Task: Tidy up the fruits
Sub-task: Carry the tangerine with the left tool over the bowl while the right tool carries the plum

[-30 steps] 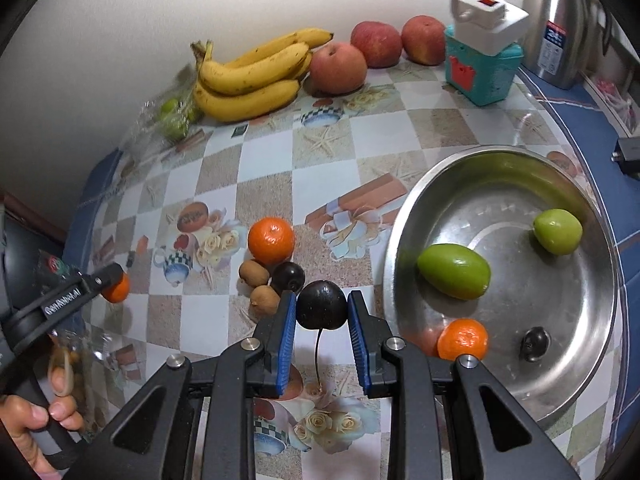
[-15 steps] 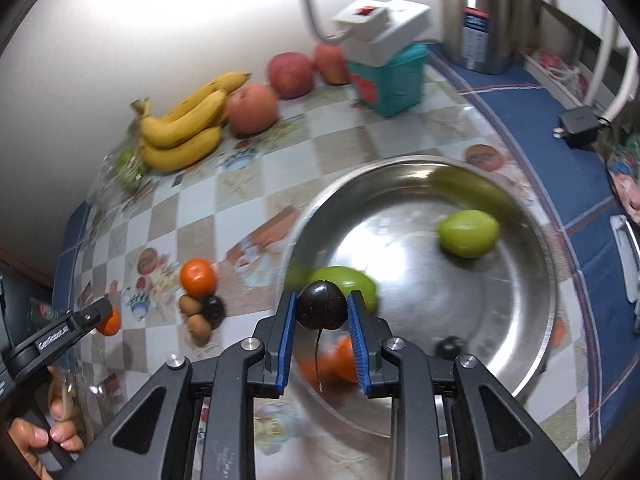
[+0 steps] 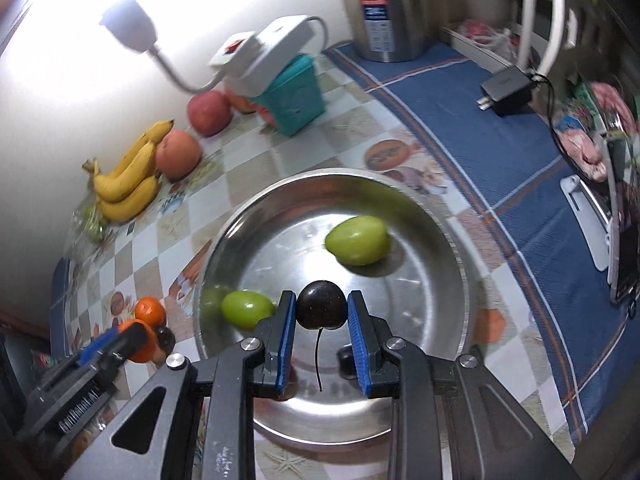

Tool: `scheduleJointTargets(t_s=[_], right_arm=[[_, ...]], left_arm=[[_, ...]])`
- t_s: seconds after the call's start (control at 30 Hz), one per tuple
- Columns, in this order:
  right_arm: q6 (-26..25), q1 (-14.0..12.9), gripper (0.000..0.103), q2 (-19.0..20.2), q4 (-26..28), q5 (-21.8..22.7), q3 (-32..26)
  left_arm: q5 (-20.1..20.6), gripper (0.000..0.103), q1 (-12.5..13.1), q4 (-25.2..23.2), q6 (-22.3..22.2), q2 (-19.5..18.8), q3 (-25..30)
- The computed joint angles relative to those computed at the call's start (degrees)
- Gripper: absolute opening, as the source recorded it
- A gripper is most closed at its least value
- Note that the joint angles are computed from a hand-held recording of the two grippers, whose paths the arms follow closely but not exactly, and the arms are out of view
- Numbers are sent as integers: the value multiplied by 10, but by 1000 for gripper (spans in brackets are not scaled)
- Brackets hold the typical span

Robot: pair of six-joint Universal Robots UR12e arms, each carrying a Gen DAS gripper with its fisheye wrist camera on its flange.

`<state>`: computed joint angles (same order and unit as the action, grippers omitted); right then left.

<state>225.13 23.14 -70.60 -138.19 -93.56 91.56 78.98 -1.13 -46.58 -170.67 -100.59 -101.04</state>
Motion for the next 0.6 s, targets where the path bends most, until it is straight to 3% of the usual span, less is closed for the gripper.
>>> scheduleJointTargets(t_s=[0.17,0.6], right_arm=[[22,-9,27,-10,-7,4,17],[43,-24,27,-6,-2,38,29]], left_arm=[[5,37,-31,15,34,-14,3],[-1,37,-51,19,62,-30,-2]])
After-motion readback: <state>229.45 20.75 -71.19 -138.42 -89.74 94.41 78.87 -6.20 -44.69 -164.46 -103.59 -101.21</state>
